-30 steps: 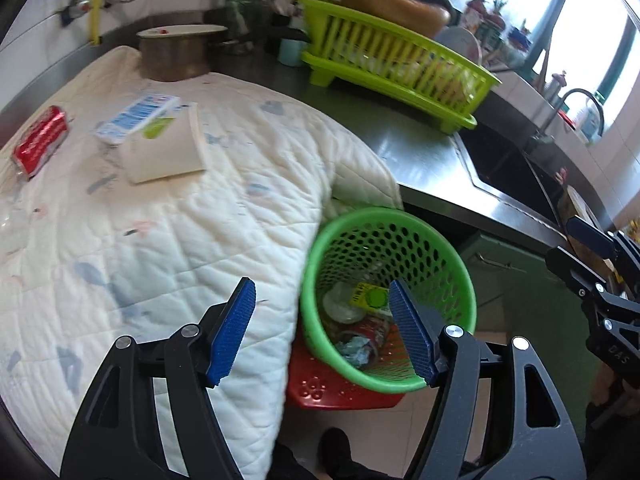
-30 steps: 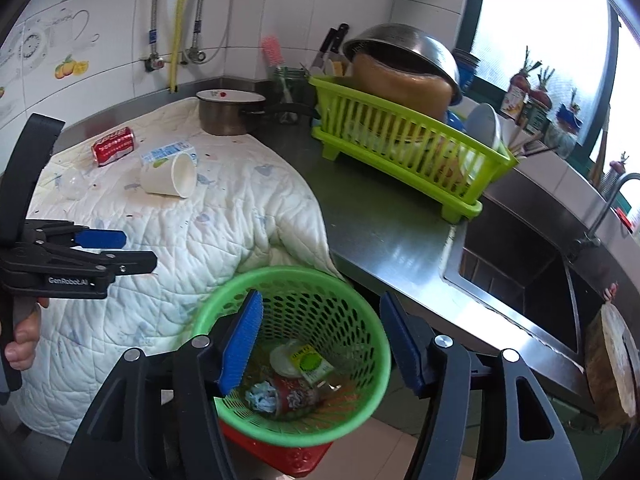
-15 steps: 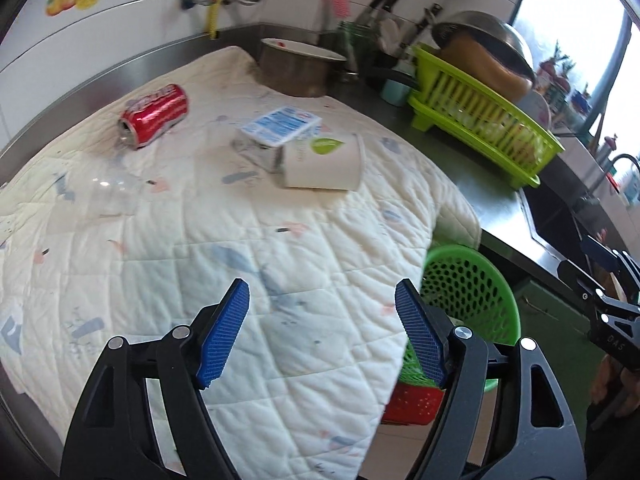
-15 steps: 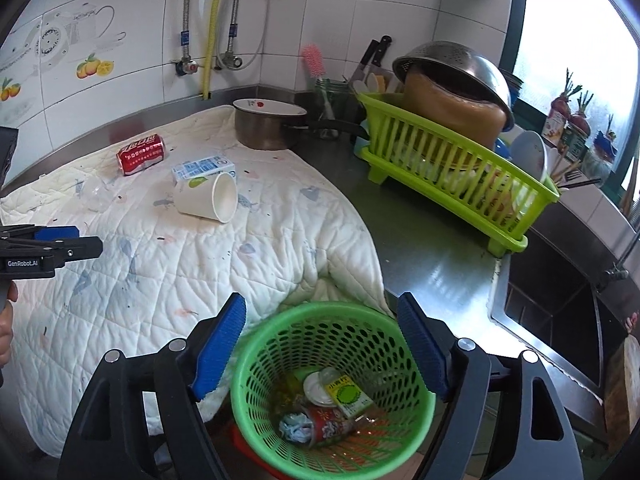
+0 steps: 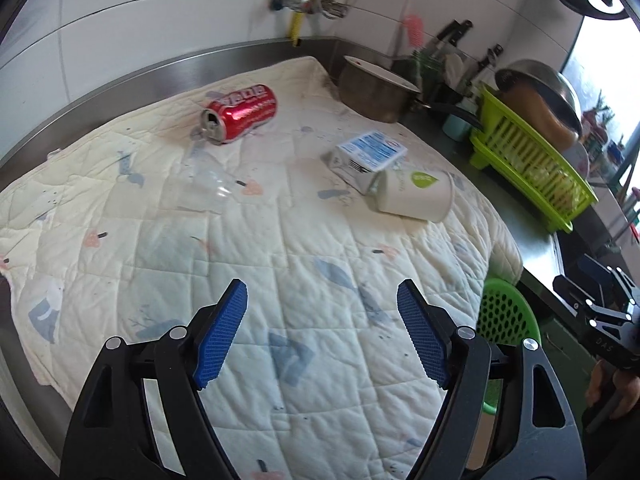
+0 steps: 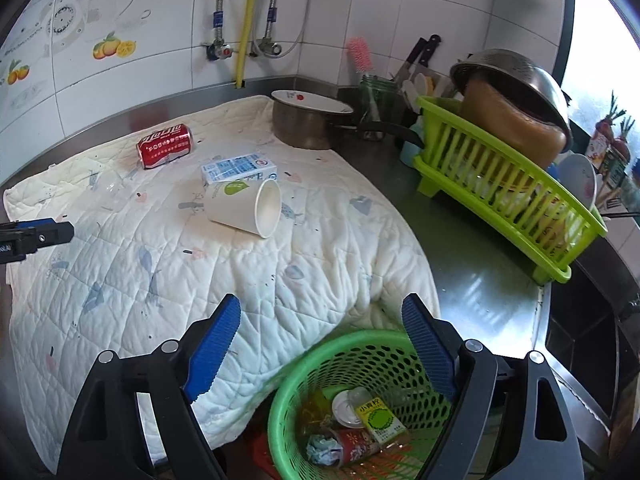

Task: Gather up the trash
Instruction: 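Move both tools back over the mat toward the paper cup and clear cup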

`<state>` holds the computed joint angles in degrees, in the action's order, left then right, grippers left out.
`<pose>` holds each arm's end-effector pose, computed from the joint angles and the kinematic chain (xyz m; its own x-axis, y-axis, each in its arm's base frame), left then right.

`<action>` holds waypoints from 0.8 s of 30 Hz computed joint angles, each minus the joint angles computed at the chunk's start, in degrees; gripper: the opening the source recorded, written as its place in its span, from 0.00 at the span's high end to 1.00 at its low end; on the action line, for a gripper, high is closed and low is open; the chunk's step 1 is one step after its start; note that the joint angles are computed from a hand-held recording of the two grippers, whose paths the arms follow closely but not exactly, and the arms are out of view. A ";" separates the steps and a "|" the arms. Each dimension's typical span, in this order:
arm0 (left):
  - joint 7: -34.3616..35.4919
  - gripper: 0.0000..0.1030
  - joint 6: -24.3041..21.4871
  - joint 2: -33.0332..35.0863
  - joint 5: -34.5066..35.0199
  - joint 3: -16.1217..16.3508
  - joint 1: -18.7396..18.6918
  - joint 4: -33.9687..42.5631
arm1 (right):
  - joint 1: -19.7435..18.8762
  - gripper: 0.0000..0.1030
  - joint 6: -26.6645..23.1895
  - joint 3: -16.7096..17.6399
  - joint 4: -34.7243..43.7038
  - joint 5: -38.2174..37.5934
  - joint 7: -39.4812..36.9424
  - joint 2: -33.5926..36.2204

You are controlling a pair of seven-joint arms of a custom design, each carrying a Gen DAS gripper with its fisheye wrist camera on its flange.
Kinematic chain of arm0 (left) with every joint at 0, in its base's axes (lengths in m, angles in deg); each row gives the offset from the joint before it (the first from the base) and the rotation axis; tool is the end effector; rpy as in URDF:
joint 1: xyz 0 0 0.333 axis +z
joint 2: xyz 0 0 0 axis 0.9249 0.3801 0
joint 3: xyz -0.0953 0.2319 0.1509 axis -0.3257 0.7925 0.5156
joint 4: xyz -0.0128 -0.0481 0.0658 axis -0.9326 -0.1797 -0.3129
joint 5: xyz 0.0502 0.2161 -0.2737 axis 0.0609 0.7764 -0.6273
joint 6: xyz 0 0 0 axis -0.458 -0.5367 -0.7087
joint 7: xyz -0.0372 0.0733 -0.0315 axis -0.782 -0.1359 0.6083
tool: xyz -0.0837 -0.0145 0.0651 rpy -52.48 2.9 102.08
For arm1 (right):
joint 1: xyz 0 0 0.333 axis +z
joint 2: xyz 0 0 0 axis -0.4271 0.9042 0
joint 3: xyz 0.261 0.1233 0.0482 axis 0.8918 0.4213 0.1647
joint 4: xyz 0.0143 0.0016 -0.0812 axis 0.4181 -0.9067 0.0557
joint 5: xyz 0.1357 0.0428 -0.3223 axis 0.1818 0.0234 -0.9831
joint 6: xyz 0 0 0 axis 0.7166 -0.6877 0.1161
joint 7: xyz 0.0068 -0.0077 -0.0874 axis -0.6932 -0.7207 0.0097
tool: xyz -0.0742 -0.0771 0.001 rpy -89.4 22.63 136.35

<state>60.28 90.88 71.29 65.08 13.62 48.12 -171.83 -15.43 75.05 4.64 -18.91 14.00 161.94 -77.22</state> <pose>0.5578 -0.2883 0.5332 0.0916 -0.9650 0.2458 -0.7513 -0.2289 -0.6190 0.5735 0.1188 0.5563 0.2659 -0.9527 0.1473 -0.6620 -0.2915 -0.6905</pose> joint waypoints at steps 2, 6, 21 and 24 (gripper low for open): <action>-1.24 0.25 0.38 -1.16 0.43 0.57 0.43 -1.58 | 0.34 0.22 -0.94 0.26 2.05 -0.50 0.01 1.72; -3.27 0.24 1.64 -3.57 1.23 0.86 2.13 -4.95 | 0.95 0.22 -2.86 0.58 6.74 -1.42 0.47 5.53; -5.04 0.24 3.42 -8.07 0.61 0.09 8.33 -12.50 | 2.07 0.22 -14.67 2.80 33.94 3.89 -2.56 24.17; -5.11 0.23 3.52 -8.52 0.13 0.12 9.33 -13.54 | 2.17 0.22 -19.12 3.25 42.60 5.21 -3.68 29.94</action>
